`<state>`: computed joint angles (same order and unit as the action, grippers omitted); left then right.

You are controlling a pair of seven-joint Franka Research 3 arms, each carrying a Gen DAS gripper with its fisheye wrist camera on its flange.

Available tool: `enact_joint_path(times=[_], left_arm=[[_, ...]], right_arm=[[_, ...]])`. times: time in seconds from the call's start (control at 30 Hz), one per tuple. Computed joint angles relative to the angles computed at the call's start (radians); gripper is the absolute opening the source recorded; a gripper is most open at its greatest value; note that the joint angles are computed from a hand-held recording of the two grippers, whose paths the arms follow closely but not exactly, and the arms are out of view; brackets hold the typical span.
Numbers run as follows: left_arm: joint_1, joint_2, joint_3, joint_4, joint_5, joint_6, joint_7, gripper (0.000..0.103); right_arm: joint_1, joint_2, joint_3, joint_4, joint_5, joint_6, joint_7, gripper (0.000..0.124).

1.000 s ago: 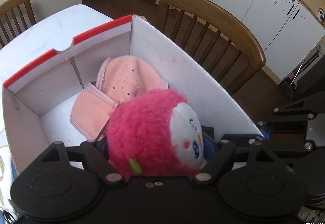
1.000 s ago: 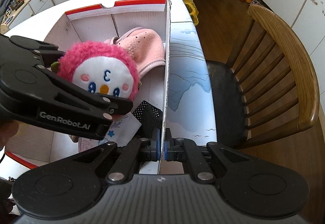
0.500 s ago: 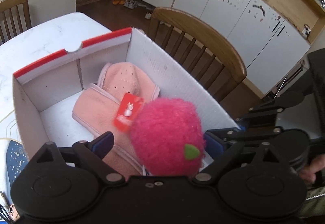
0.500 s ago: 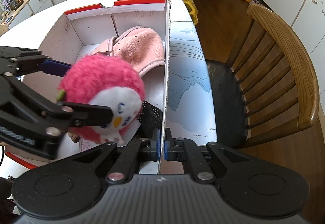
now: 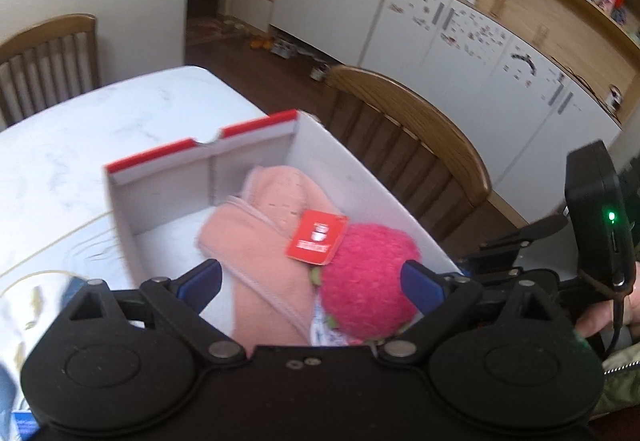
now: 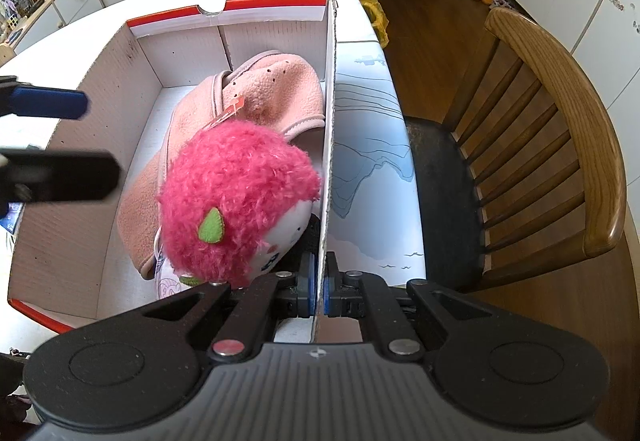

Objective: Organize objects
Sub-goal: 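Lower the pink plush toy onto the hat and open the left gripper, then move the left gripper to the small plush keychain and grasp it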

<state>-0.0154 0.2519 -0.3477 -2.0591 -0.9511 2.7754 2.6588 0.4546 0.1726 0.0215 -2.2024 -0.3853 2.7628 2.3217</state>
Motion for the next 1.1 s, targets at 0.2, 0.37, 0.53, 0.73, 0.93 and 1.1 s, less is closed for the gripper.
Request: enact_joint_path(times=[0.2, 0.37, 0.53, 0.73, 0.93, 1.1], left_arm=[[0.013, -0.041, 0.027, -0.036, -0.012, 0.054, -0.016, 0.095], [0.03, -0.064, 0.055, -0.065, 0.002, 0.096, -0.047, 0.099], [0.047, -0.068, 0.083, -0.093, 0.07, 0.153, -0.132, 0.101], [0.08, -0.06, 0.116, -0.132, 0.233, 0.214, -0.312, 0.102], [0.098, -0.041, 0.136, -0.177, 0.405, 0.269, -0.46, 0.102], [0.139, -0.026, 0.085, -0.217, 0.493, 0.319, -0.489, 0.102]], right_arm=[[0.001, -0.002, 0.0, 0.0, -0.002, -0.005, 0.004, 0.004], [0.004, -0.002, -0.002, 0.004, -0.013, -0.014, 0.016, 0.004], [0.005, -0.001, 0.0, 0.008, -0.029, -0.028, 0.029, 0.004], [0.004, -0.004, 0.004, 0.008, -0.03, -0.037, 0.027, 0.004], [0.004, -0.006, 0.009, 0.012, -0.032, -0.051, 0.029, 0.004], [0.006, 0.003, 0.01, 0.026, -0.036, -0.066, 0.028, 0.004]])
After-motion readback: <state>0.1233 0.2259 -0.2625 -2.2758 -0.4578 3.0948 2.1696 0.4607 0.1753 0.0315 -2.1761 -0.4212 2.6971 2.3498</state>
